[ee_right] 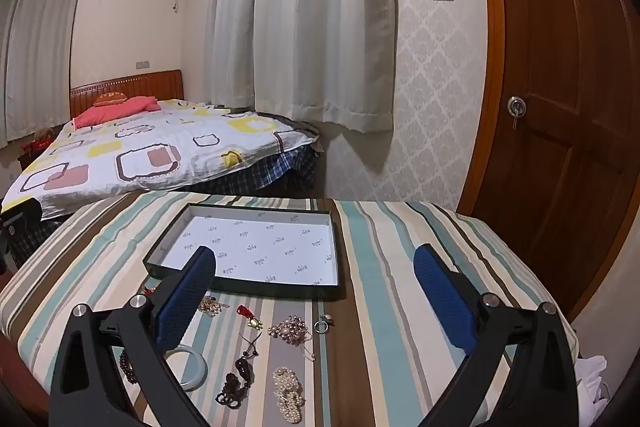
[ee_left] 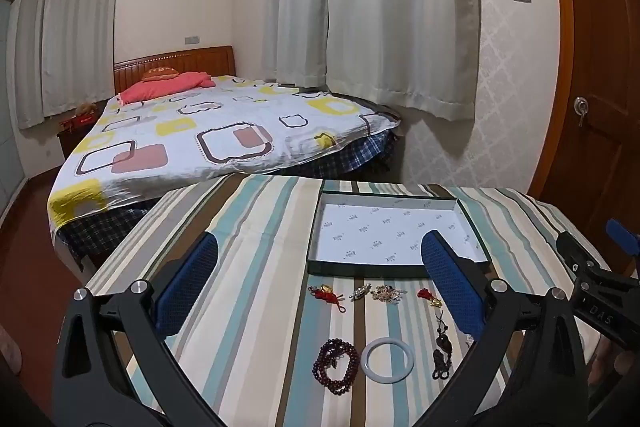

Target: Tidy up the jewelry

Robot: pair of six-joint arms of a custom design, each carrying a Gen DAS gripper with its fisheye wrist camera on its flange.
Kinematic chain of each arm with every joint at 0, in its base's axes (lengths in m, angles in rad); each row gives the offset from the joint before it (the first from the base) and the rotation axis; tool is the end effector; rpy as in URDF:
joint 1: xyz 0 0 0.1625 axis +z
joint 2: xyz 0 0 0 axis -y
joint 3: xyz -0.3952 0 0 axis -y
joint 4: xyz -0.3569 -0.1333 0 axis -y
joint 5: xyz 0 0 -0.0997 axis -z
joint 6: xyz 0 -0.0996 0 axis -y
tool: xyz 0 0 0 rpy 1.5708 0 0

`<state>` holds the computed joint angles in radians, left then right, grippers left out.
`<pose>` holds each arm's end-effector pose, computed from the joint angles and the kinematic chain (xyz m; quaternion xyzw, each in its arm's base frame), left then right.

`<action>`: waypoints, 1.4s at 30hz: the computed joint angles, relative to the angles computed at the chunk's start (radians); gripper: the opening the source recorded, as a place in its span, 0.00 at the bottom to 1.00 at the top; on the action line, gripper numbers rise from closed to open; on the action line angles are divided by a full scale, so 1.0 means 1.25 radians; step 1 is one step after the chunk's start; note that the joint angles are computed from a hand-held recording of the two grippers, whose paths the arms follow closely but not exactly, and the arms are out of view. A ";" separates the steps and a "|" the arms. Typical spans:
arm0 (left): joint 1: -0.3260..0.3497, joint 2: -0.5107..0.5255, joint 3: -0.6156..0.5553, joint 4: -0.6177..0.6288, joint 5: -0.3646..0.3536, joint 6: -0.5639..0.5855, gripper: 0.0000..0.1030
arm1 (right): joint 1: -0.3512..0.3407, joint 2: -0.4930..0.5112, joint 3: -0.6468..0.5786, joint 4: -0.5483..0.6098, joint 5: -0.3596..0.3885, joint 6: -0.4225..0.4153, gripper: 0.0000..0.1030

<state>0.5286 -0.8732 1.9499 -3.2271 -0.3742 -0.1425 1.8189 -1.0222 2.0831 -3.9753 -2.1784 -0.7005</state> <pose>-0.3406 -0.4607 0.1753 0.1994 0.7830 -0.4972 0.3160 0.1926 -0.4489 0.2669 0.1755 -0.7494 0.5263 0.3614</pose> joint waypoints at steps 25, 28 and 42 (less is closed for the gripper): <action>-0.024 -0.047 0.024 0.106 0.012 -0.092 0.96 | 0.031 -0.007 -0.001 0.010 -0.025 0.004 0.94; -0.023 -0.048 0.024 0.105 0.010 -0.092 0.96 | 0.031 -0.008 -0.001 0.012 -0.024 0.005 0.94; -0.011 -0.045 0.024 0.087 0.007 -0.080 0.96 | 0.033 -0.007 -0.001 0.010 -0.026 0.005 0.94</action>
<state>0.5146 -0.9289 1.9803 -3.1180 -0.3651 -0.2419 1.8602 -1.0310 2.0815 -3.9628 -2.2107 -0.6948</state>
